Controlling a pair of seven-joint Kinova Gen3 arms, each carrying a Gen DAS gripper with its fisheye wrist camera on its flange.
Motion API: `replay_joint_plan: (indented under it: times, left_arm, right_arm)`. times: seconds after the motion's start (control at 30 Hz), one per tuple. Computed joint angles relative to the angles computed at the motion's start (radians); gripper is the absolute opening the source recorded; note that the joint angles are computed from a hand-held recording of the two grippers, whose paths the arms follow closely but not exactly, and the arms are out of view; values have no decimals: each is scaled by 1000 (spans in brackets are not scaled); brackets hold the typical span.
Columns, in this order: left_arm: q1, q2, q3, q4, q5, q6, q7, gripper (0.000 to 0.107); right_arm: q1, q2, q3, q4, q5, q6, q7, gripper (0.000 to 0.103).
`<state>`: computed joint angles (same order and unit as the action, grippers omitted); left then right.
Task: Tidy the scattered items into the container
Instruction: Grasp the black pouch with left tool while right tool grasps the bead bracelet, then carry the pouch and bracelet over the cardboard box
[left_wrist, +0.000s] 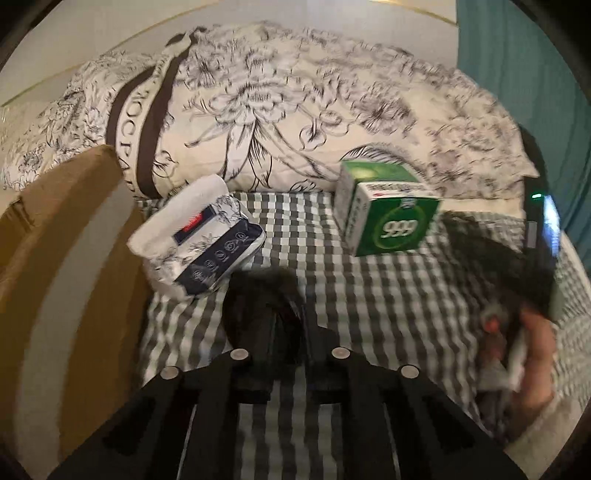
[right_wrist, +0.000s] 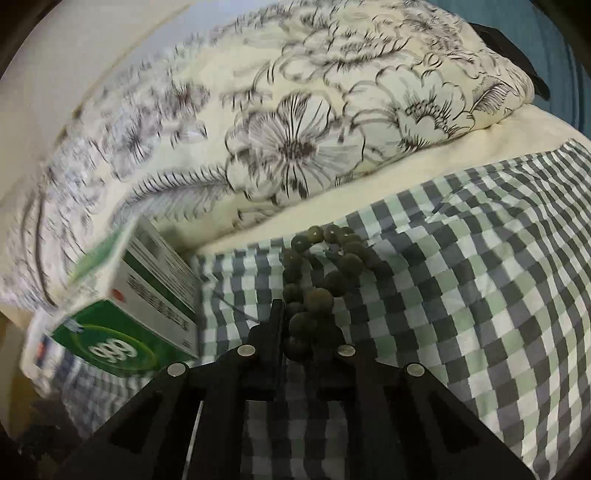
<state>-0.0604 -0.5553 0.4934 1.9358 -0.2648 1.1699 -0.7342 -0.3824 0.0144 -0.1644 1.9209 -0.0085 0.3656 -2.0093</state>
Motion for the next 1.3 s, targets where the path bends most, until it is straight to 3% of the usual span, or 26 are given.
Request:
replay_joint_plan:
  times: [0.1,0.17,0.3,0.43,0.53,0.77,1.03,1.3]
  left_arm:
    - [28,-51,-25,-48,39,92,-21,9]
    - [23,-87,-20,-77,45,141,-40,9]
    - [-15,-151,-15,-134,66,227,-80,9]
    - [-65,-190,-10,-196,109,309,-113,9]
    - [-107,-220,12,-247,136,366,-141,9]
    - [-193,-281,32,-365,203,506,-216,9]
    - [-253,-340,-37,-488,243,622,-318,9]
    - [-273,-366,-170,-586,214,692,-443,9]
  right_arm:
    - [34,-60,-56,19,100,50,-122,11]
    - [11,-114,-68,32,181,116,-195,11]
    - [-9,-252,-127,43,230,263,-213,11]
    - [-12,-388,-129,37,165,371,-125,11]
    - [-38,-476,-86,-3,86,483,-21,11]
    - [-21,-623,-89,-93,-25,691,96,11]
    - [23,-734,-133,-194,-148,835,175,11]
    - [66,-724,-239,-320,-245,867,190,11]
